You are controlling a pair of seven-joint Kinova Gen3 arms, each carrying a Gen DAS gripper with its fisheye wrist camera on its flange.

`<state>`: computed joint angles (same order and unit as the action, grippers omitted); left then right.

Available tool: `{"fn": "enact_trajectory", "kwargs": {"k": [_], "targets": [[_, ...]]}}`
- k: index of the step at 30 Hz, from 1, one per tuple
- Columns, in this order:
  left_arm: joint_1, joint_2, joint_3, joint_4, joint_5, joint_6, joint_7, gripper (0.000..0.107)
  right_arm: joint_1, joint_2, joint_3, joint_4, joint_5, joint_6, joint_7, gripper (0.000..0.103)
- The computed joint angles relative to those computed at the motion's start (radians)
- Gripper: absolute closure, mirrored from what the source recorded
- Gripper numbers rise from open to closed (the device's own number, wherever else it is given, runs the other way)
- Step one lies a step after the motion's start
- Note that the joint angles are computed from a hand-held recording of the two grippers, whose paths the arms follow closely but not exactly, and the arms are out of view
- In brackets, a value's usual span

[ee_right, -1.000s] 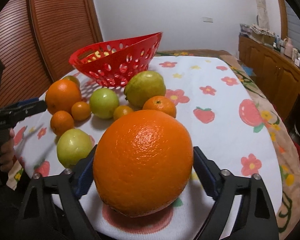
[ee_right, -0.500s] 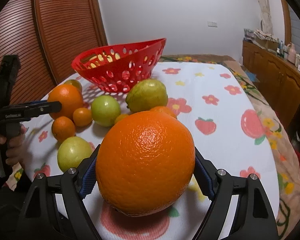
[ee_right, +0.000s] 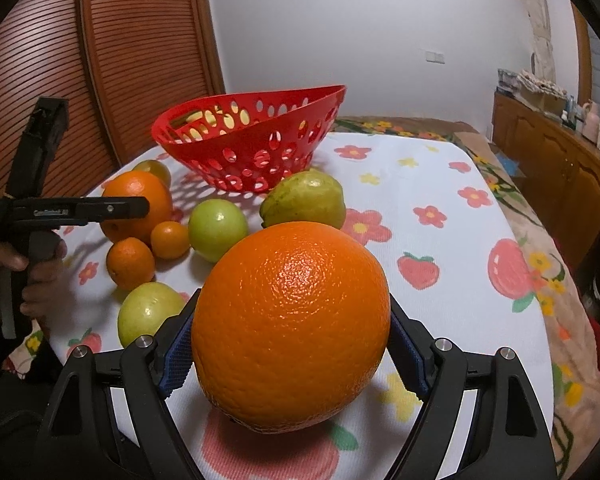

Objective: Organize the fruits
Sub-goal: 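Lift both held oranges and carry them over the red basket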

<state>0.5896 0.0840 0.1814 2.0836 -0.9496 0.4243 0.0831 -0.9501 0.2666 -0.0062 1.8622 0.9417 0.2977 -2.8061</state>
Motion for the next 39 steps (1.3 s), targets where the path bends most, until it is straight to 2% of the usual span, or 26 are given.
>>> {"fn": "enact_trajectory", "kwargs": {"k": [2,5,8,11,16,24,39], "targets": [[-0.013,-0.008,-0.009,0.017,-0.006,-0.05,0.001,0.022,0.003,-0.001,-0.002,-0.001,-0.001,0.001,0.006,0.019],[-0.015,-0.01,-0.011,0.022,-0.018,-0.06,0.014,0.024,0.011,-0.002,-0.01,-0.006,-0.013,0.006,0.023,0.019],[-0.013,-0.013,-0.007,0.024,-0.025,-0.054,0.025,0.024,0.015,-0.009,-0.012,-0.005,-0.02,0.002,0.033,0.019],[-0.004,-0.026,-0.004,0.04,-0.091,-0.046,0.106,0.025,0.028,-0.018,-0.019,-0.007,-0.033,-0.009,0.055,0.019],[-0.007,-0.065,0.048,0.052,-0.162,0.011,0.19,0.025,0.041,-0.02,-0.031,-0.03,-0.054,0.006,0.101,0.019],[-0.044,-0.115,0.128,0.03,-0.166,0.088,0.162,0.025,0.063,-0.026,-0.044,-0.067,-0.127,0.011,0.203,0.019],[-0.094,-0.164,0.191,-0.009,-0.166,0.164,0.108,0.025,0.111,-0.034,-0.084,-0.163,-0.289,0.023,0.447,0.019]]}}
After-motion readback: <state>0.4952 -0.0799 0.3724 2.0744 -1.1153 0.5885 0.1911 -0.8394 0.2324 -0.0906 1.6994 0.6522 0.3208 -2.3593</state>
